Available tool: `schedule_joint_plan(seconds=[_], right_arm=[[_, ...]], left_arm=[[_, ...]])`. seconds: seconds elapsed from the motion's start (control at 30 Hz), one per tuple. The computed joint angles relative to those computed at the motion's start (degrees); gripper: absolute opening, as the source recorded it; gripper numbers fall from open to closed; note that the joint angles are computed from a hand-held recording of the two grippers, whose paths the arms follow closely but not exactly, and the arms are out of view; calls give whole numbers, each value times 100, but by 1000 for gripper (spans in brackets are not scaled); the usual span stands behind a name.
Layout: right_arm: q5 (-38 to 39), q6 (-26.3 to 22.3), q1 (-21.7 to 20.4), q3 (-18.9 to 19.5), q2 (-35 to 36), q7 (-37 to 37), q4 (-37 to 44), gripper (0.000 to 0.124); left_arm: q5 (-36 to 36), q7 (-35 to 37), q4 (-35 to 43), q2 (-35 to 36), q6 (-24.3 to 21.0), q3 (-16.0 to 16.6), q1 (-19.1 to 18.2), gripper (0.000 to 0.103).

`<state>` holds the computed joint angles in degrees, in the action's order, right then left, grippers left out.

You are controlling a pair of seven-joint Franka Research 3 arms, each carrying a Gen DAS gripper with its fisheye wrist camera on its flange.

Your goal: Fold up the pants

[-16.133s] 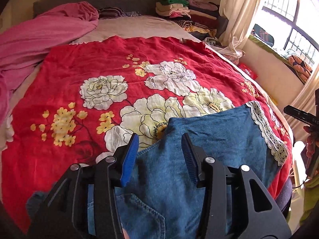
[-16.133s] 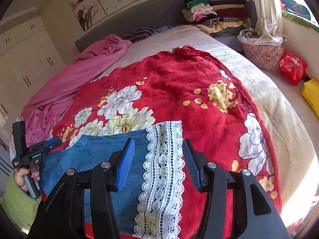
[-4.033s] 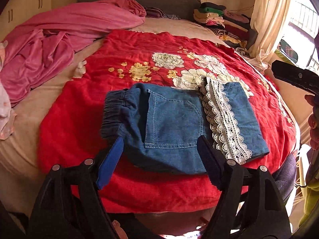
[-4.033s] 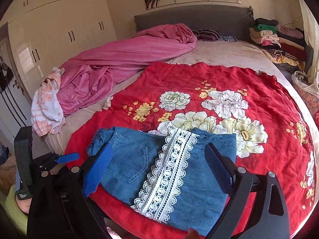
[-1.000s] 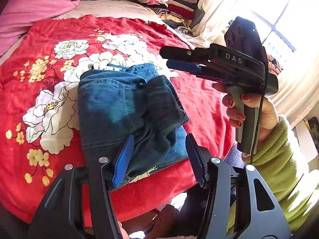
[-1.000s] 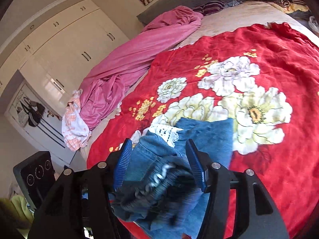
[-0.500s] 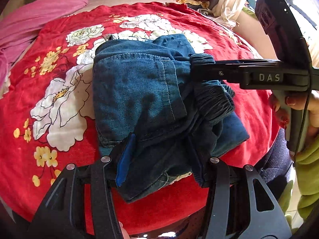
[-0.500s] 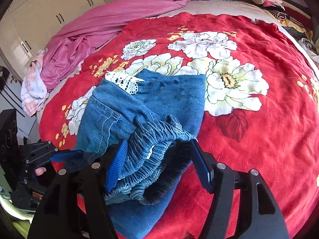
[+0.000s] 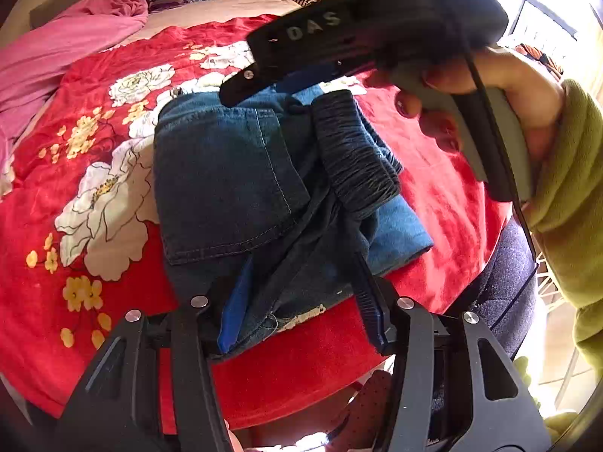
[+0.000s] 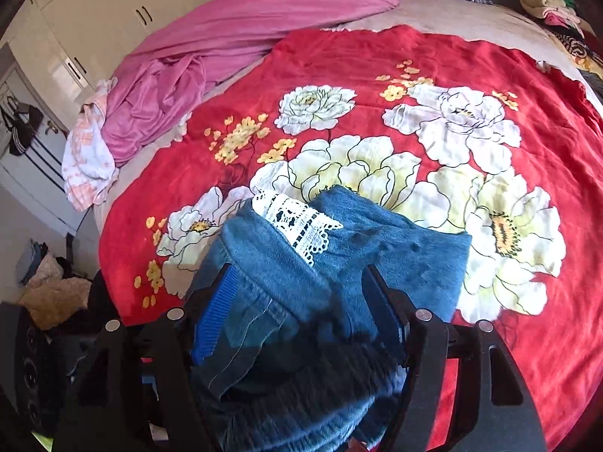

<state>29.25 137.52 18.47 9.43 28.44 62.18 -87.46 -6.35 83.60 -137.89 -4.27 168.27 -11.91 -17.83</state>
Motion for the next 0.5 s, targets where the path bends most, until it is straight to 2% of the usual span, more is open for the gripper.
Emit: schedule_joint_plan(seconds=[0.03,0.07,0.1,0.13,0.2,0.27,0.37,0.43,0.5], right_arm=[[-211,-226,87,-72,161,143,220,62],[-347,-438,131,-91,301,185,410,44],[-385,-471,154,-69,329,154,421,32],[-447,-339,213,-75,284,142,333,29],[-319,80,220,31,91,-37,26,15],[-50,304,163,163,-32,-190,-104,8],[236,544,149,295,-111,-540,-67,7],[-215,665,407,71,-5,-378,105,7],[-934,494,734,-319,312,308,505,7]], left_arm=[[42,-20,-24,9,18,-9,6,43],[128,-68,-43,13,37,-22,24,43],[127,-54,-68,1,57,-21,18,43],[71,-4,-85,-13,70,-7,1,43],[-198,244,-124,-41,99,61,-65,43],[-550,501,-168,-102,89,134,-135,43],[-680,584,-164,-115,73,172,-121,43],[-641,518,-145,-95,63,160,-78,43],[-613,468,-149,-101,65,146,-56,43]])
